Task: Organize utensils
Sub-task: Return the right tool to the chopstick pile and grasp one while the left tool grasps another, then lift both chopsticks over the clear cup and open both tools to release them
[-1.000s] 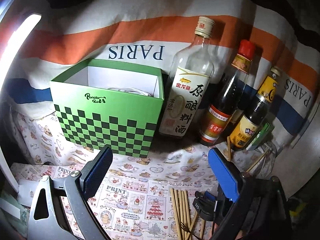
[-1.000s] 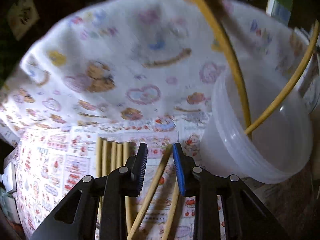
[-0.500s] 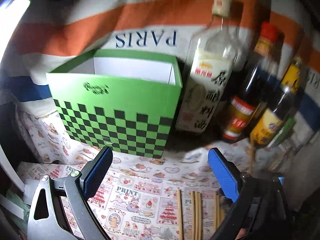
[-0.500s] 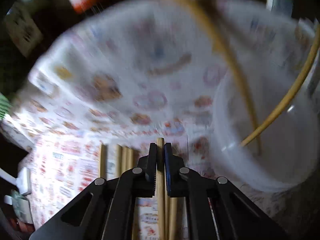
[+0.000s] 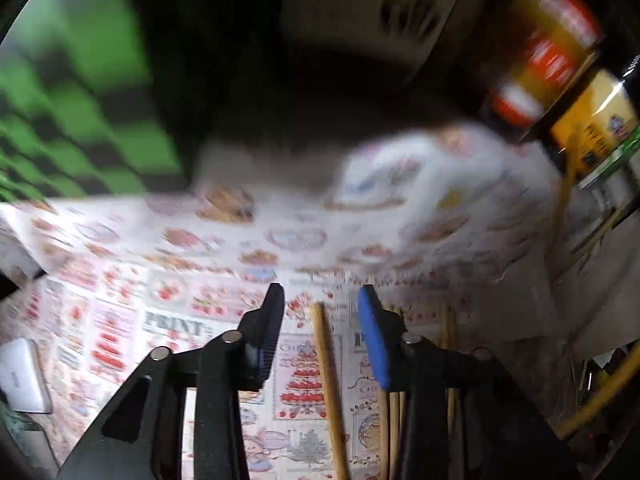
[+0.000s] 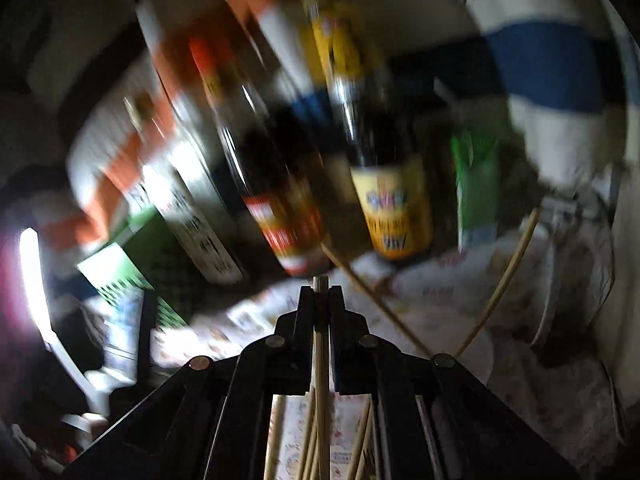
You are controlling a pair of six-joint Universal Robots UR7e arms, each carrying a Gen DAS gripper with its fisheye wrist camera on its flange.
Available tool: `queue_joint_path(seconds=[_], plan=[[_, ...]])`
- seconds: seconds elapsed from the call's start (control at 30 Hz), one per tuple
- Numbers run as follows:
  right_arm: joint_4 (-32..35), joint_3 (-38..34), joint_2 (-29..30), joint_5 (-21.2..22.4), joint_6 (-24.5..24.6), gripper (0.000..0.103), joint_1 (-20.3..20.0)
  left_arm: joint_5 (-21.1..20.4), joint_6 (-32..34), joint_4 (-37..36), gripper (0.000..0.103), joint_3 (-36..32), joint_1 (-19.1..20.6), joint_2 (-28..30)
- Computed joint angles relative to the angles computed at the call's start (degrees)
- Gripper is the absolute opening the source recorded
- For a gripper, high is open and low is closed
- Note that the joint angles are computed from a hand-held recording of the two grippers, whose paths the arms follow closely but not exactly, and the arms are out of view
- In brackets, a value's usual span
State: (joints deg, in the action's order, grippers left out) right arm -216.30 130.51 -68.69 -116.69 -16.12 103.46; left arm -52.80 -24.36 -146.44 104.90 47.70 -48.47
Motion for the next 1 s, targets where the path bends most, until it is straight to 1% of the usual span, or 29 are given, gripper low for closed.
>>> queue_joint_path(seconds=[0.07,0.13,0.2,0.23,0.33,0.37,0.4,0.43,0.57,0.6,0.63,0.7,0.73,0.8,0.93,1.0], plan=[[-3.9,0.7,-0.4,-0.1,-1.8,0.008,1.1,-0.4,0.1,1.8,0.034,-1.2,0.7,1.6],[-8.6,1.8,-1.2,-1.7,-4.6,0.008,3.5,-0.2,-0.3,3.0,0.031,-2.0,1.2,3.0],[-12.7,1.8,-1.4,-3.4,-7.9,0.008,5.6,1.7,-1.2,4.5,0.03,-2.4,0.9,4.1],[-12.7,2.1,-2.5,-3.9,-8.5,0.008,6.3,1.9,-1.3,5.9,0.027,-3.0,0.9,4.7],[-13.1,3.0,-4.4,-3.5,-9.1,0.008,6.8,-1.6,-0.9,6.8,0.023,-3.9,1.8,5.5],[-13.4,3.0,-4.8,-3.4,-9.3,0.008,7.0,-1.0,-1.3,7.3,0.022,-4.2,1.8,5.9],[-13.8,3.0,-4.9,-3.8,-9.5,0.008,7.2,0.2,-1.7,7.7,0.018,-4.1,1.6,6.1],[-14.6,2.9,-4.9,-4.2,-9.8,0.008,7.4,1.3,-1.8,7.3,0.018,-3.9,1.3,6.3],[-17.9,3.3,-4.7,-4.8,-11.4,0.008,7.2,2.3,-2.4,7.3,0.016,-4.1,0.7,7.3],[-18.2,3.2,-4.8,-5.0,-11.5,0.008,7.1,3.2,-2.7,7.8,0.01,-4.2,0.4,7.5],[-18.5,3.3,-4.9,-5.1,-11.3,0.008,7.0,3.9,-3.4,8.4,0.008,-4.4,-0.1,8.0],[-18.4,3.5,-5.5,-4.8,-11.0,0.008,6.7,3.3,-4.0,8.6,0.007,-4.5,-0.5,8.2],[-18.4,3.5,-5.7,-4.9,-11.1,0.008,6.7,3.6,-3.6,7.7,0.007,-4.5,-0.5,8.3],[-19.0,3.5,-5.8,-5.2,-11.5,0.008,6.8,5.5,-3.3,5.3,0.006,-3.0,-2.6,7.2],[-19.4,3.8,-6.5,-5.6,-11.5,0.008,7.0,4.8,-0.8,-2.0,0.006,1.4,-6.6,3.2],[-19.0,4.3,-7.6,-4.8,-11.4,0.008,6.9,6.3,0.0,-5.8,0.006,4.1,-9.0,0.7]])
